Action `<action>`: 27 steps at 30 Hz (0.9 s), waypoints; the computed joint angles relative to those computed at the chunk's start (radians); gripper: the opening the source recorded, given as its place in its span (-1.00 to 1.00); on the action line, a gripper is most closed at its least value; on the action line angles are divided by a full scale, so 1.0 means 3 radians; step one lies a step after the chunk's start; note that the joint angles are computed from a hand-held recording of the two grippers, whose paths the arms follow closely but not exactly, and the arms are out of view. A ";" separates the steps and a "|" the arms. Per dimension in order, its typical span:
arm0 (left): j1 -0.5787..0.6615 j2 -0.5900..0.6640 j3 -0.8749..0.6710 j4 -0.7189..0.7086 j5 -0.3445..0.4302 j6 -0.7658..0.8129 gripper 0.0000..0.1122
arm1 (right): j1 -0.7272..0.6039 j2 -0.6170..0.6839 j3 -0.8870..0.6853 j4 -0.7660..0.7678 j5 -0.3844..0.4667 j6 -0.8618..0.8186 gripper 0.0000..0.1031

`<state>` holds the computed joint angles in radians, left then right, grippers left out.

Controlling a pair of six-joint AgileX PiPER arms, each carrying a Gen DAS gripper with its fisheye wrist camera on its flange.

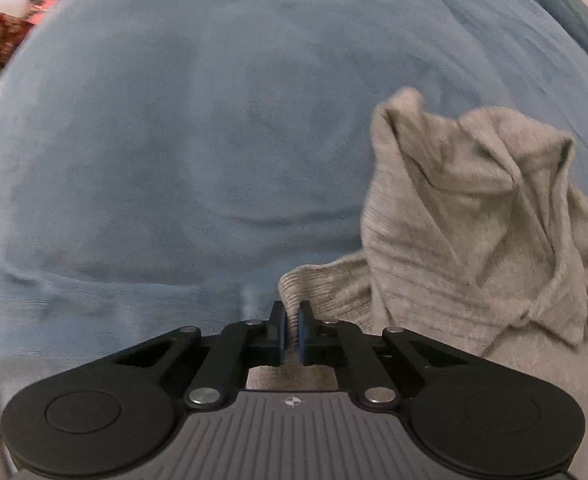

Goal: Fold clothes

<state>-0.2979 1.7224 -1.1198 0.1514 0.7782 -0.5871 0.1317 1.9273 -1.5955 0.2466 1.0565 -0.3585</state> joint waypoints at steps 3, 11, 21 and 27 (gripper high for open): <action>0.0015 -0.0226 -0.0005 0.0312 0.0206 -0.0326 -0.91 | 0.0013 -0.0021 -0.0125 -0.0244 -0.0116 0.0136 -0.87; 0.0130 -0.0535 0.0026 0.0577 0.0657 -0.0627 -0.91 | -0.0136 0.0300 -0.0819 -0.0477 0.0052 0.0275 -0.87; 0.0004 -0.0283 0.0380 0.0782 0.0457 -0.0664 -0.74 | -0.0116 0.0248 -0.0378 -0.0663 -0.0240 0.0365 -0.57; 0.0062 -0.0408 0.0280 0.0856 0.0313 -0.0210 -0.41 | -0.0147 0.0259 -0.0686 -0.0565 0.0082 0.0142 -0.35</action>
<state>-0.2793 1.6002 -1.0359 0.4081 0.8721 -0.6503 0.0878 2.0049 -1.8015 0.0771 1.0812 -0.3159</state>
